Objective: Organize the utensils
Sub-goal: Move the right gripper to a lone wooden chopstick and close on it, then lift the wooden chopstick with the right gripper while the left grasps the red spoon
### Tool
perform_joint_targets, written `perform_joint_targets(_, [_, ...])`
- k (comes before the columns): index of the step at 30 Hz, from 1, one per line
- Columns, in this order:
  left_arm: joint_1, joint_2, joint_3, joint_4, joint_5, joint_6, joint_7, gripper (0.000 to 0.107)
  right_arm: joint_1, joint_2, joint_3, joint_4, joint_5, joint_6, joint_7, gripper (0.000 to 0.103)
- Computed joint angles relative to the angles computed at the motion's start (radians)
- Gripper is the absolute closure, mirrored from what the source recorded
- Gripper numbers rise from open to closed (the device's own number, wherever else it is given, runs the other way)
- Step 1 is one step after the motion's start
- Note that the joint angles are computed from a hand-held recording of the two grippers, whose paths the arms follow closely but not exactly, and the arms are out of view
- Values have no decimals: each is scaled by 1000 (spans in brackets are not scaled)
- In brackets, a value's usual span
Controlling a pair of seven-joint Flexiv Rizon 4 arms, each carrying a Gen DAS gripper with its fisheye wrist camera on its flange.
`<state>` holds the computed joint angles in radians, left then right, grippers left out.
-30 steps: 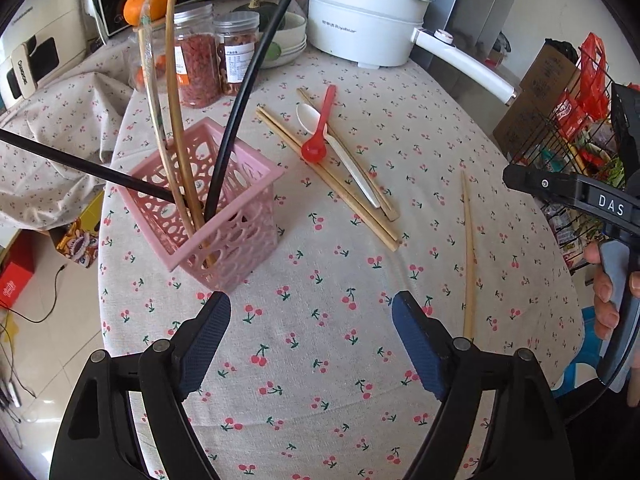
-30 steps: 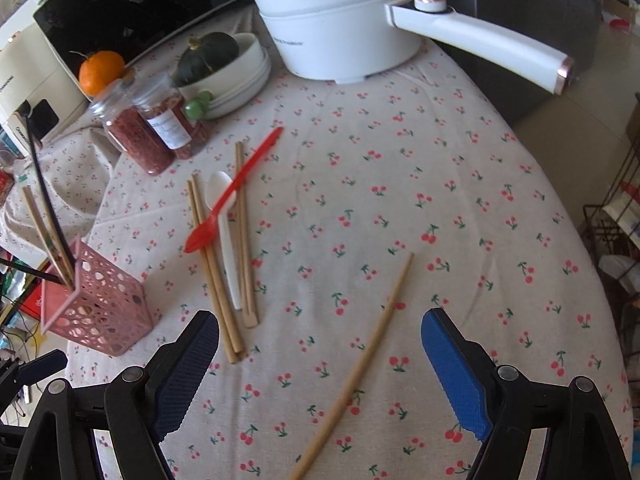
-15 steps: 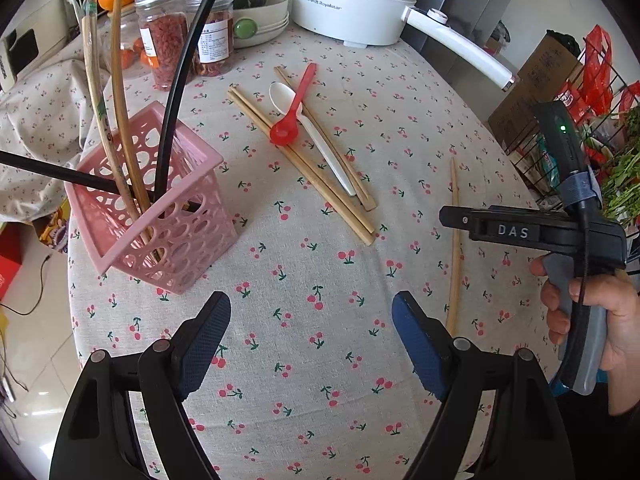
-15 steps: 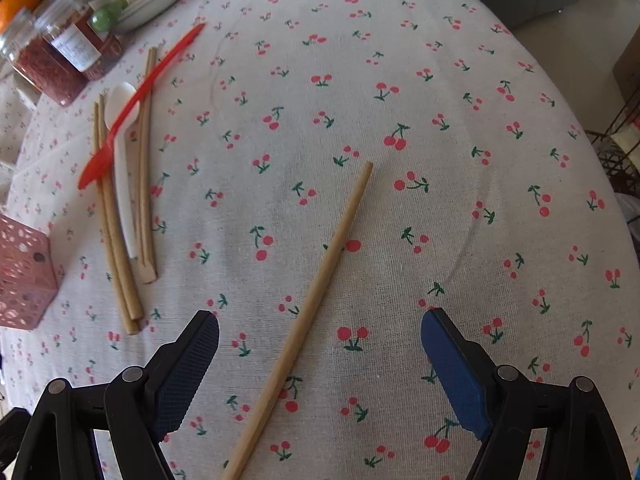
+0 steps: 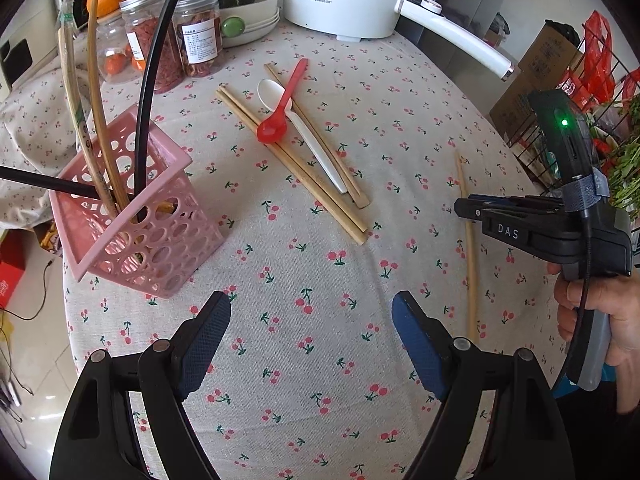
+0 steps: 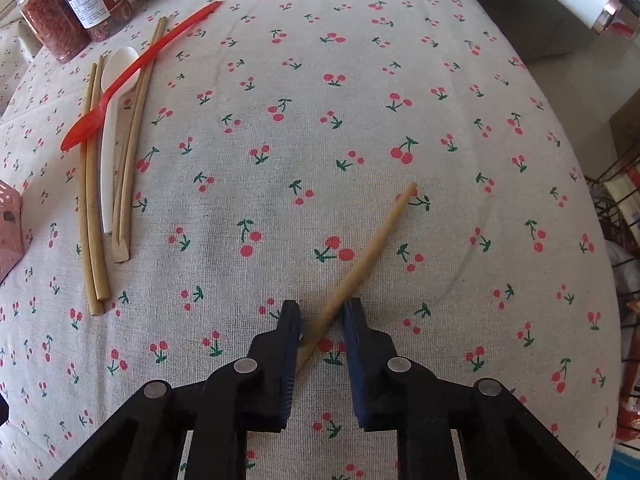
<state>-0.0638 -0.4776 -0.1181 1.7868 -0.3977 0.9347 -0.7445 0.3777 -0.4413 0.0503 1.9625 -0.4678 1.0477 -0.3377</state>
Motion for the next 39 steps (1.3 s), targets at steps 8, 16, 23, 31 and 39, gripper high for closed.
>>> perform_joint_targets(8, [5, 11, -33, 14, -70, 31, -1, 22, -26, 72, -25, 107, 14, 166, 48, 97])
perform_joint_targets(16, [-39, -25, -38, -56, -66, 38, -40, 45, -31, 137, -74, 173, -84, 319, 135, 96])
perform_joint_targets(23, [-107, -190, -11, -332, 15, -10, -243, 72, -58, 126, -56, 171, -46, 381, 106, 96])
perform_joint_targets(31, [-209, -464, 77, -790, 218, -128, -405, 78, -69, 114, -46, 168, 53, 426, 44, 97])
perform_joint_targets(39, [-264, -709, 157, -1249, 365, -342, -452, 83, -84, 95, -19, 142, 136, 410, -26, 97])
